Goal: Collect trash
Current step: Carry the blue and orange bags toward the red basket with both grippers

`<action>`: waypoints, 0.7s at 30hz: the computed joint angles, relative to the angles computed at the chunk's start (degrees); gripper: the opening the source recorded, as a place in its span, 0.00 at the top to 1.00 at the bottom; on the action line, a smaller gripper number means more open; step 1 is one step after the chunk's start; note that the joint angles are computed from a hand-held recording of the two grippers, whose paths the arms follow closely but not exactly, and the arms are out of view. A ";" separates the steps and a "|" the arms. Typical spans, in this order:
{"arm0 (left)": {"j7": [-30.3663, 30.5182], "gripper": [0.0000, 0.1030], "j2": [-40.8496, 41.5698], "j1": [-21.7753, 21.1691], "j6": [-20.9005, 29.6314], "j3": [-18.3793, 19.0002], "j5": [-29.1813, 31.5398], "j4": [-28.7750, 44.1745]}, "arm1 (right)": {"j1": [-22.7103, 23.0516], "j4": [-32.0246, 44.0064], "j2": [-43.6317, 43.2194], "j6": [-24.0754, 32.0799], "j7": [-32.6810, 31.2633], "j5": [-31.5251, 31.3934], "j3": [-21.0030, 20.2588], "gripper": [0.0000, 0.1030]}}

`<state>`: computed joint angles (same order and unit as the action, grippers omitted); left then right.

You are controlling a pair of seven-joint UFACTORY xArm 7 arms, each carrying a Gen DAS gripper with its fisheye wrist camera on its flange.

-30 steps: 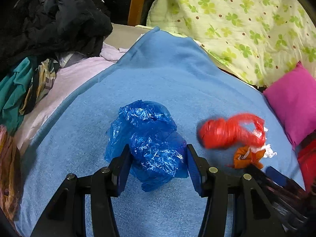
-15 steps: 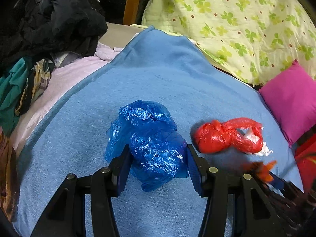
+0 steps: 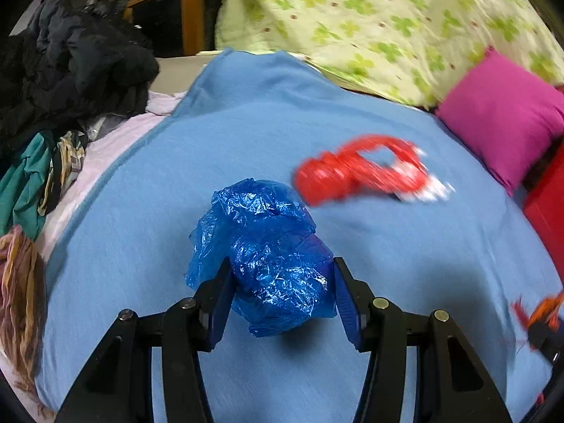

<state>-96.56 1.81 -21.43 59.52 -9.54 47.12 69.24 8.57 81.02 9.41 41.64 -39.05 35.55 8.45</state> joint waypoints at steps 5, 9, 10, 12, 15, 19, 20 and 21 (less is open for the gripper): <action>1.15 0.46 2.86 -3.37 4.64 -1.63 0.09 5.30 | -2.09 -2.89 -4.02 1.57 -3.63 5.21 -1.35 0.34; 3.17 0.46 5.13 -6.54 8.17 -1.73 1.48 10.60 | -3.25 -4.22 -5.95 2.93 -5.49 8.50 -3.20 0.34; 3.56 0.46 5.49 -7.21 8.71 -1.59 1.81 11.58 | -3.57 -4.50 -6.40 3.29 -5.86 9.16 -3.65 0.34; 4.44 0.46 6.44 -8.60 9.65 -1.48 2.51 13.98 | -4.10 -4.95 -7.17 3.85 -6.61 10.34 -4.45 0.34; 5.70 0.46 7.88 -10.52 10.61 -1.15 3.28 16.90 | -4.90 -5.63 -8.40 4.48 -7.46 11.99 -5.61 0.34; 7.55 0.46 10.15 -12.95 10.82 -0.57 3.58 20.98 | -6.00 -6.61 -10.03 5.29 -8.52 13.68 -7.16 0.34; 8.02 0.46 10.79 -13.68 11.13 -0.42 3.82 22.09 | -6.37 -7.04 -10.63 5.49 -8.83 14.14 -7.65 0.34; 8.46 0.46 11.42 -14.45 11.40 -0.27 4.08 23.14 | -6.52 -7.25 -10.87 5.53 -8.96 14.43 -7.94 0.34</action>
